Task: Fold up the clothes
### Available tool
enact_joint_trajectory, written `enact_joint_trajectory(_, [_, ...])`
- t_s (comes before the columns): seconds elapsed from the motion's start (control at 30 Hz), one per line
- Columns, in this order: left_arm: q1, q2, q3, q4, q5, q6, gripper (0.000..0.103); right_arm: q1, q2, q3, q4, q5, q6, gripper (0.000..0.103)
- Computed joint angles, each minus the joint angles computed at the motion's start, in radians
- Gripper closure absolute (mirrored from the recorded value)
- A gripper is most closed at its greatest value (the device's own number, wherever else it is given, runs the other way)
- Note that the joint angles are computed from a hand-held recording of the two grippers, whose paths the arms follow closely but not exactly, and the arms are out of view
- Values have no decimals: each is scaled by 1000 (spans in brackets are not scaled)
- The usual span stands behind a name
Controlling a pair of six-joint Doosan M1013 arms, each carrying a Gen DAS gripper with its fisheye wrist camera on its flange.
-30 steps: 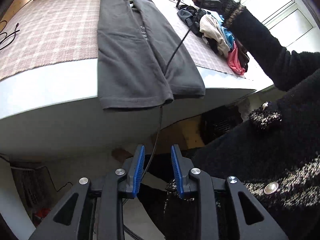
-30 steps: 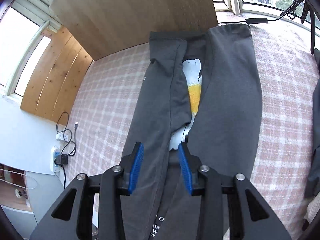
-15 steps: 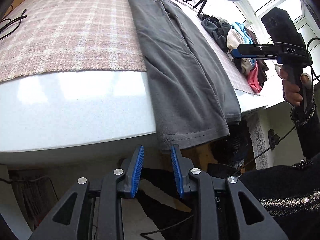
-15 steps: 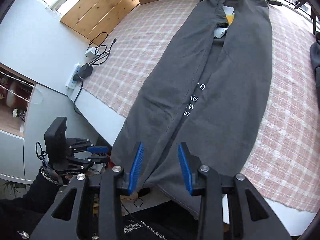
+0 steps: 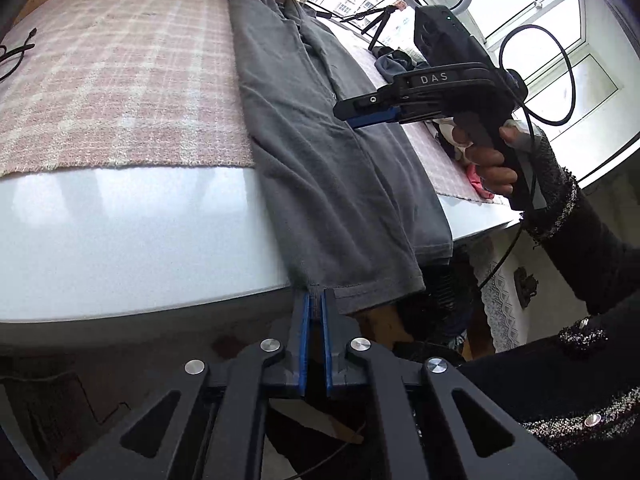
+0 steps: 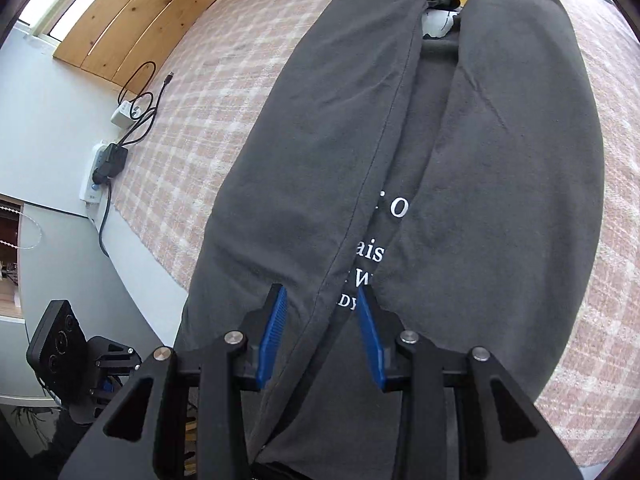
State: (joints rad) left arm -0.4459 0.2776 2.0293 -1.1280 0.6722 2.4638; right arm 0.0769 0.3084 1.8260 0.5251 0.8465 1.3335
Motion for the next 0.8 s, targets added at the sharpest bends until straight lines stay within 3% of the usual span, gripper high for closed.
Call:
enact_joint_trajectory(0.07, [-2,-23,9,-27,6,15,99,2,-1,2,-12,-10,-6,71])
enact_joint_trajectory(0.1, [-2,-36,15,-47,9,25,99,4,-2,4,-20,-15,-8,80])
enact_joint_trajectory(0.13, [0,-49,22,-67,11,33,99,5,-3,5,-28,-20,-11,101])
enact_joint_trajectory(0.23, [3,-60,33,-44,-7,-10,99,6,-5,10,-46,-31,-20,100])
enact_joint_trajectory(0.43, [5,-14,12,108,-23,-208,98,-4,-10,2,-62,4,-9,100])
enact_joint_trajectory(0.57, [-3,-59,26,194,-25,-269,97,-42,-50,4,-13,62,-19,100])
enact_joint_trajectory(0.7, [27,-128,35,167,-10,-280,97,-96,-137,-4,30,63,-63,99])
enact_joint_trajectory(0.8, [44,-168,-10,217,-30,-347,96,-131,-178,-60,44,41,-107,98])
